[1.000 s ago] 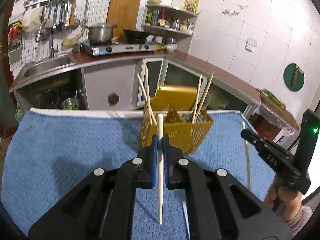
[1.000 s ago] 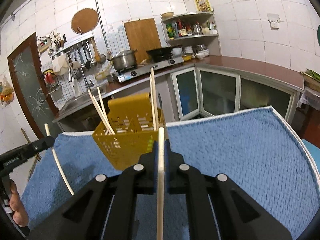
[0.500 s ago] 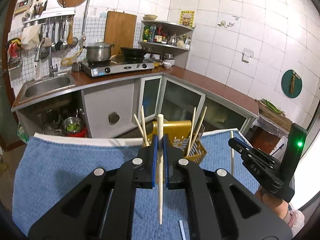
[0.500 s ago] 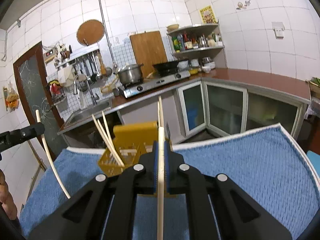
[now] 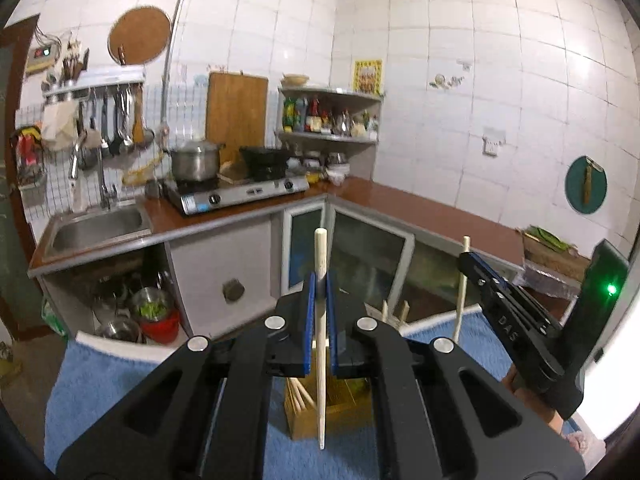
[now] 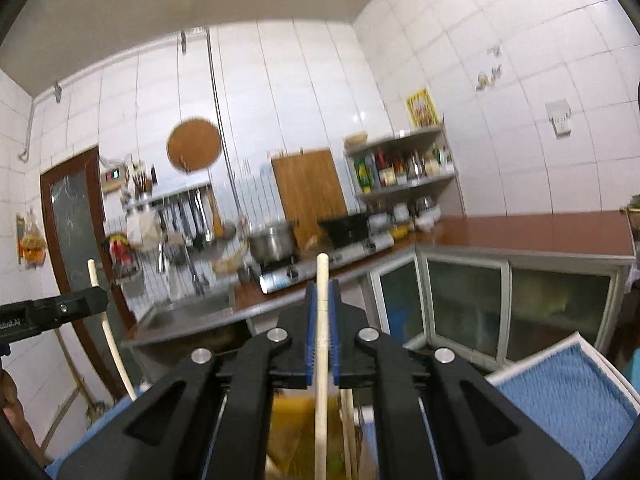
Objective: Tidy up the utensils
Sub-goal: 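Lower both chopsticks into the holder and open both tools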
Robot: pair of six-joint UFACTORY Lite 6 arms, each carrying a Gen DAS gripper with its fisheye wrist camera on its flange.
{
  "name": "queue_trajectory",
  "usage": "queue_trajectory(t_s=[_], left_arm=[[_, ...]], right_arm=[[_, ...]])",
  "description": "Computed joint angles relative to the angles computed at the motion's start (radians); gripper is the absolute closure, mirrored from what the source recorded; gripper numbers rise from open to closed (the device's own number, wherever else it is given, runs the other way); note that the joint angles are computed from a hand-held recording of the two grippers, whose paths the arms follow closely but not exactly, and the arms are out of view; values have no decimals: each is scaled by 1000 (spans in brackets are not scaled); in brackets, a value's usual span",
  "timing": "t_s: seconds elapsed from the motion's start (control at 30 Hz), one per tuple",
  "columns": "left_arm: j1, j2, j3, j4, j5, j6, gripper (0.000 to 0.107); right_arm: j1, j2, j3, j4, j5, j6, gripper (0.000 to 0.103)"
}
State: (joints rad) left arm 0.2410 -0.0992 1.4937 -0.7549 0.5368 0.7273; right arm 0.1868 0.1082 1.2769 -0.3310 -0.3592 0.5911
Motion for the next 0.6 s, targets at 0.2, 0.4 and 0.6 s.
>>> queue_trajectory(t_s=[0.2,0.4,0.6], left_arm=[[-47,85,58,-37,-117,33,103],[-58,189,64,-262,-182,241,103],[-64,220,-75,-589,-225,594,103]], right_arm=[[30,135,131,228,-67,-195,97],[60,229,144,349,-219,-322,97],[87,261,52,355,-377,-373,97]])
